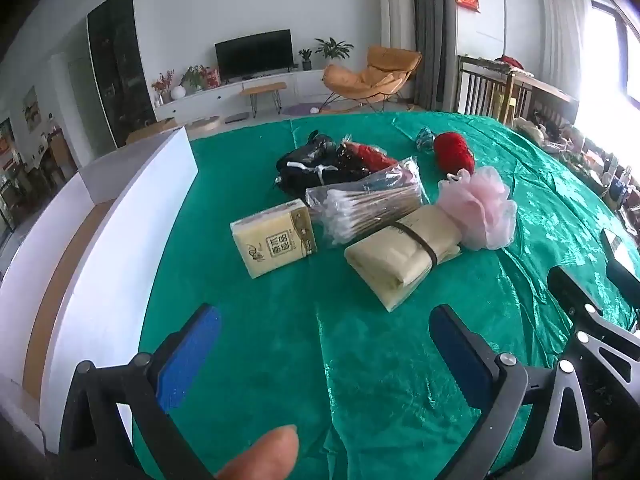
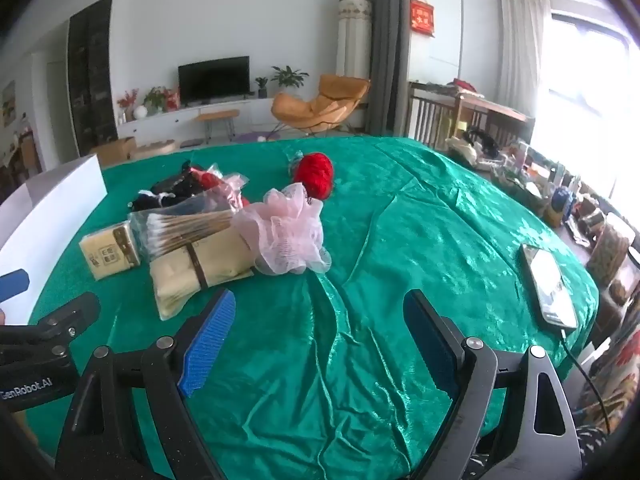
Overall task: Organize soft objects
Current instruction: 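Move both tools forward over the green table toward the pile of items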
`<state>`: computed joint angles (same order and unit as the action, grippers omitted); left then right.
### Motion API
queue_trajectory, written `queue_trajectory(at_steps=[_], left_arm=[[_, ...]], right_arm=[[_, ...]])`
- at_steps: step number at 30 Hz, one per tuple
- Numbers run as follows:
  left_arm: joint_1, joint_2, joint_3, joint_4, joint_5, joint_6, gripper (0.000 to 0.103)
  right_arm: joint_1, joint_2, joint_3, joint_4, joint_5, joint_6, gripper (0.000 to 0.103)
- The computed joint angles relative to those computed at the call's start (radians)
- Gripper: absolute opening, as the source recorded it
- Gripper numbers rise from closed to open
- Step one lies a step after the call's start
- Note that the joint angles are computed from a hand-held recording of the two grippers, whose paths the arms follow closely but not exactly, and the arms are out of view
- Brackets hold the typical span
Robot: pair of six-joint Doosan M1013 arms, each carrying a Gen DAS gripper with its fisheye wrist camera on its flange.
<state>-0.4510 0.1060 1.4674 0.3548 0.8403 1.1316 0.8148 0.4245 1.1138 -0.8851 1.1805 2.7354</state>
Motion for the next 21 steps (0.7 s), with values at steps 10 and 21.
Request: queue_trajectory(at_steps=[10,21], left_arm=[[-0.005,0.003,-0.001,0.006,0.018,0.006,0.103],[-0.003,0.009,0.0,0.004,0.036,0.01,0.103]], right_arm=[[-0.003,-0.005,0.011,0.006,-0.022,0.002,0.088],[-0.003,-0.005,0.011,0.005,-0.022,0.003,0.088]])
